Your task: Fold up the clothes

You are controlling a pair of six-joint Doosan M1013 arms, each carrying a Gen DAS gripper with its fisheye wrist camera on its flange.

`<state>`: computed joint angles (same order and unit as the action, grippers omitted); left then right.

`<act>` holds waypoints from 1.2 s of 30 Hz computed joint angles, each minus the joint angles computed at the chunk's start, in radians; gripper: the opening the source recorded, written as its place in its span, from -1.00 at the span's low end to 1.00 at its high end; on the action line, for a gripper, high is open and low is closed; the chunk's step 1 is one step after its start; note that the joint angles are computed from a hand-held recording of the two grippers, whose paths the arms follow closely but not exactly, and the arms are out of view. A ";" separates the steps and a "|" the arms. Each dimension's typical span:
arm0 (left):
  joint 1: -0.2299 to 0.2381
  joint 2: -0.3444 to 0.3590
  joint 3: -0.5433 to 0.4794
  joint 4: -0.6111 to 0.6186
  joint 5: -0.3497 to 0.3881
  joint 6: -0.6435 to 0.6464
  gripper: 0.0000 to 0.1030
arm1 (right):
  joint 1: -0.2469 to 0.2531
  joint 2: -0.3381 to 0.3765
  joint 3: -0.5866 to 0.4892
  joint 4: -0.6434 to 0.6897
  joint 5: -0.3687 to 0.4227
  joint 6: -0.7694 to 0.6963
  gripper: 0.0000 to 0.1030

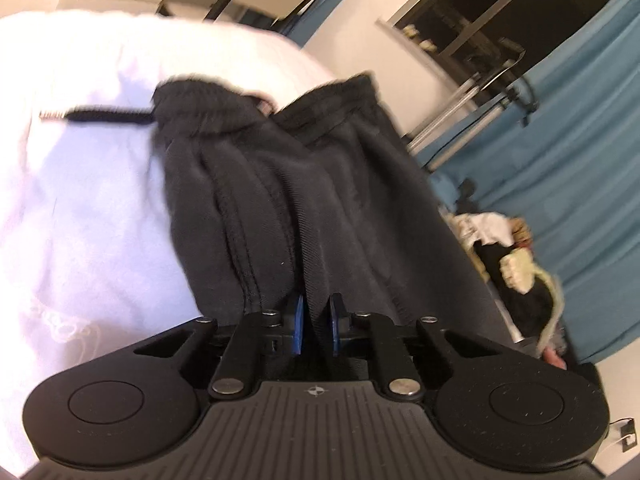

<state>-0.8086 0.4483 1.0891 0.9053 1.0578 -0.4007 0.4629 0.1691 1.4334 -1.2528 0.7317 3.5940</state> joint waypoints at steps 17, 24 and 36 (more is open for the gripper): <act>0.015 -0.063 0.098 -0.007 -0.097 -0.193 -0.79 | 0.003 0.028 -0.045 0.292 0.326 -0.053 0.58; 0.020 -0.063 0.096 -0.031 -0.103 -0.188 -0.79 | 0.011 -0.028 0.034 0.534 0.239 0.119 0.61; 0.015 -0.077 0.128 0.090 -0.149 -0.257 -0.83 | -0.042 -0.015 0.028 0.528 0.183 0.050 -0.81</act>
